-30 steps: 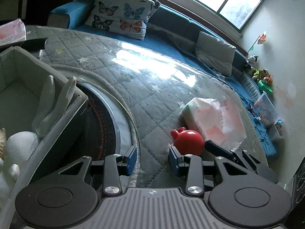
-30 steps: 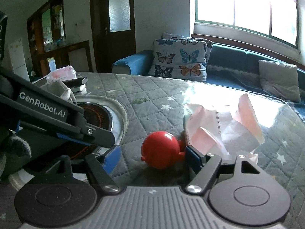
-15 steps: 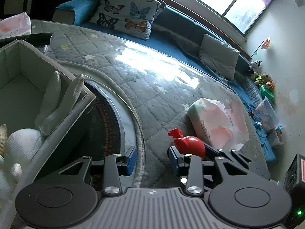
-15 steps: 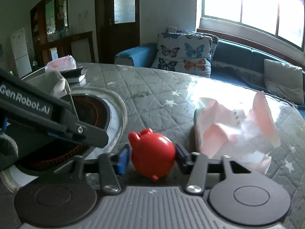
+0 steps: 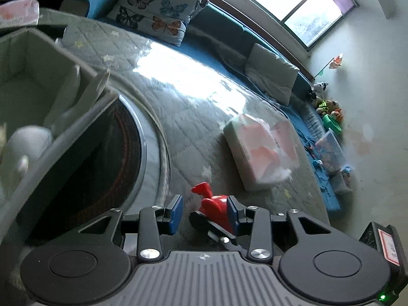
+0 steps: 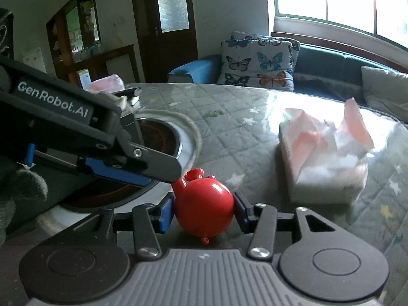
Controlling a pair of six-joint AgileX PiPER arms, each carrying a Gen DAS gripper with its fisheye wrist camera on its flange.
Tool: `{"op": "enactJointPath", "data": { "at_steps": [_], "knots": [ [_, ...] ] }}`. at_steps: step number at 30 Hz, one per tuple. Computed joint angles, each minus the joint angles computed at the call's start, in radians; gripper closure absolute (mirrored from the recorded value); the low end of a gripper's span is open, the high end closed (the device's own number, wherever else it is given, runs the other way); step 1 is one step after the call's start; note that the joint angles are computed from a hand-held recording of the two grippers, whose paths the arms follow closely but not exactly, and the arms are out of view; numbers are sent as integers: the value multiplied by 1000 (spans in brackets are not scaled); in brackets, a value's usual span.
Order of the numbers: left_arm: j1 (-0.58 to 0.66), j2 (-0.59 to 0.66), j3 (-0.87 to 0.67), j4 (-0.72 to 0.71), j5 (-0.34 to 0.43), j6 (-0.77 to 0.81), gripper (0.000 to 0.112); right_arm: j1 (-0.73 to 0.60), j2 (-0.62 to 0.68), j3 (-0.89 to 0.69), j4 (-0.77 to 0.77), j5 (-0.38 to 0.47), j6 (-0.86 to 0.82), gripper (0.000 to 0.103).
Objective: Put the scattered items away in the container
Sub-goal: 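Close both grippers on the red ball toy and lift it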
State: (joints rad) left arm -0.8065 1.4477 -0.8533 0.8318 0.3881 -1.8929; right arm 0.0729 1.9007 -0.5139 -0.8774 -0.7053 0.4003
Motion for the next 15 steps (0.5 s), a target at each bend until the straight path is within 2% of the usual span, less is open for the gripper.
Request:
{"op": "enactJointPath", "data": {
  "at_steps": [10,15],
  "knots": [
    [-85,-108,126,-13,-29,-58,72,-81,-67,204,-49,-135,-29,54],
    [-148,-167,169,-31,9,-63,72,-87,-84,300,-19,-193,-96,54]
  ]
}}
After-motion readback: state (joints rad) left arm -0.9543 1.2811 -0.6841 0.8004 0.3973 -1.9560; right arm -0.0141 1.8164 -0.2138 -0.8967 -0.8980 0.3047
